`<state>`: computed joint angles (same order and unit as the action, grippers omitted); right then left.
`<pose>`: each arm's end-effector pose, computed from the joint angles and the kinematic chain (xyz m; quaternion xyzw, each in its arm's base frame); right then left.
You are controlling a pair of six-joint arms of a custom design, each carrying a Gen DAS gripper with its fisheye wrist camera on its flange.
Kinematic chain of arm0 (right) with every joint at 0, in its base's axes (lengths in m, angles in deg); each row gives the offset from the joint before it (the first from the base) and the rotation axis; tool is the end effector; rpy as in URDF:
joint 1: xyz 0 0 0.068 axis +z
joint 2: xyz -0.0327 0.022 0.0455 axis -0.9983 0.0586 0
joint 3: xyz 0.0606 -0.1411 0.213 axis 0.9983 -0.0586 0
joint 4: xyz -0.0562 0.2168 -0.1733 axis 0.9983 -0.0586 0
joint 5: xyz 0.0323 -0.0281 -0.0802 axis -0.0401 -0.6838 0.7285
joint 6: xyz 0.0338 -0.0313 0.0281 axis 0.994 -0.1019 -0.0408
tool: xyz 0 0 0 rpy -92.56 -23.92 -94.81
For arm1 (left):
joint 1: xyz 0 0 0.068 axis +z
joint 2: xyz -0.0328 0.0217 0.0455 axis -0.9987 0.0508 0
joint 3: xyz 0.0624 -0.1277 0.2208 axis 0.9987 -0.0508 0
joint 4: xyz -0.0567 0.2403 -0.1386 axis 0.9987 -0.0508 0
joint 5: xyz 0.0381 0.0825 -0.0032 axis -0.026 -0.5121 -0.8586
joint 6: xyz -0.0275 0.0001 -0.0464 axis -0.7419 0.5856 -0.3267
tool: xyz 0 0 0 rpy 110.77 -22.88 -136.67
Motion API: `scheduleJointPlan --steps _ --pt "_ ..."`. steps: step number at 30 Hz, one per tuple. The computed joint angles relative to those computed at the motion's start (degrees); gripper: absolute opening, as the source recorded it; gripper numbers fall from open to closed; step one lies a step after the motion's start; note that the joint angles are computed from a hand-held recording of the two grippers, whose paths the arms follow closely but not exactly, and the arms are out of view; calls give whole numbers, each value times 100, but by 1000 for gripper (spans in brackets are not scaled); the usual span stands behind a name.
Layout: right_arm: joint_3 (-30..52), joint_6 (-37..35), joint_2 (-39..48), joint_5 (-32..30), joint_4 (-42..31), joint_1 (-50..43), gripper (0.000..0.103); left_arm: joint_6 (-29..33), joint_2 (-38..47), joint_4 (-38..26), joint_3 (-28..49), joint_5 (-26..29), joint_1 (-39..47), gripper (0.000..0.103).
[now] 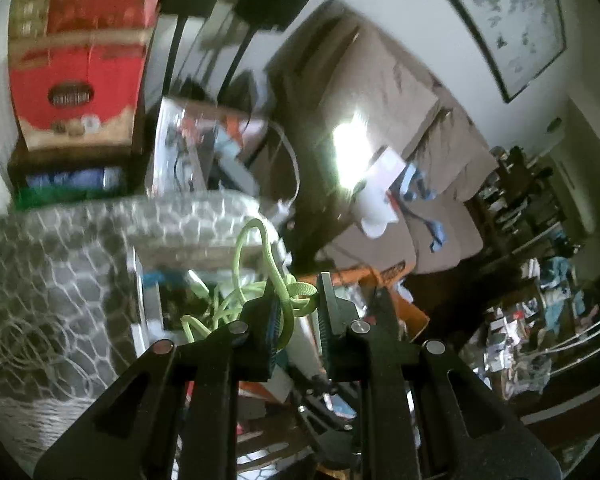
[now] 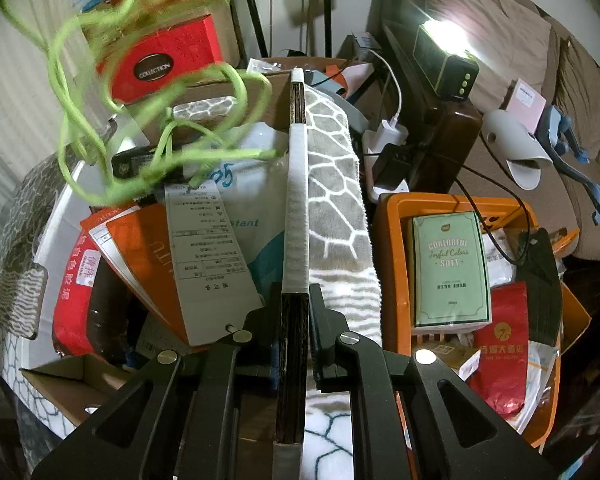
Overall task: Organize objects
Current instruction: 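Lift the green cables with the left tool and drop them into the box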
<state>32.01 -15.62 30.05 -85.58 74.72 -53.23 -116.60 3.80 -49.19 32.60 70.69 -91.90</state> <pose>0.2353 0.1545 0.1057 -0.2164 0.9415 0.0817 0.2450 0.2505 -0.0334 0.2510 -0.1215 0.9224 -0.2493 0.2687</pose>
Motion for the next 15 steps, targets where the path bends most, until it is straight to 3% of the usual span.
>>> scheduleJointPlan --steps 6,15 --pt "5 1 5 1 -3 4 10 -87 376 448 -496 -54 -207 16" --pt "0 -8 -1 -2 -3 -4 10 1 1256 564 -716 -660 -798 16"
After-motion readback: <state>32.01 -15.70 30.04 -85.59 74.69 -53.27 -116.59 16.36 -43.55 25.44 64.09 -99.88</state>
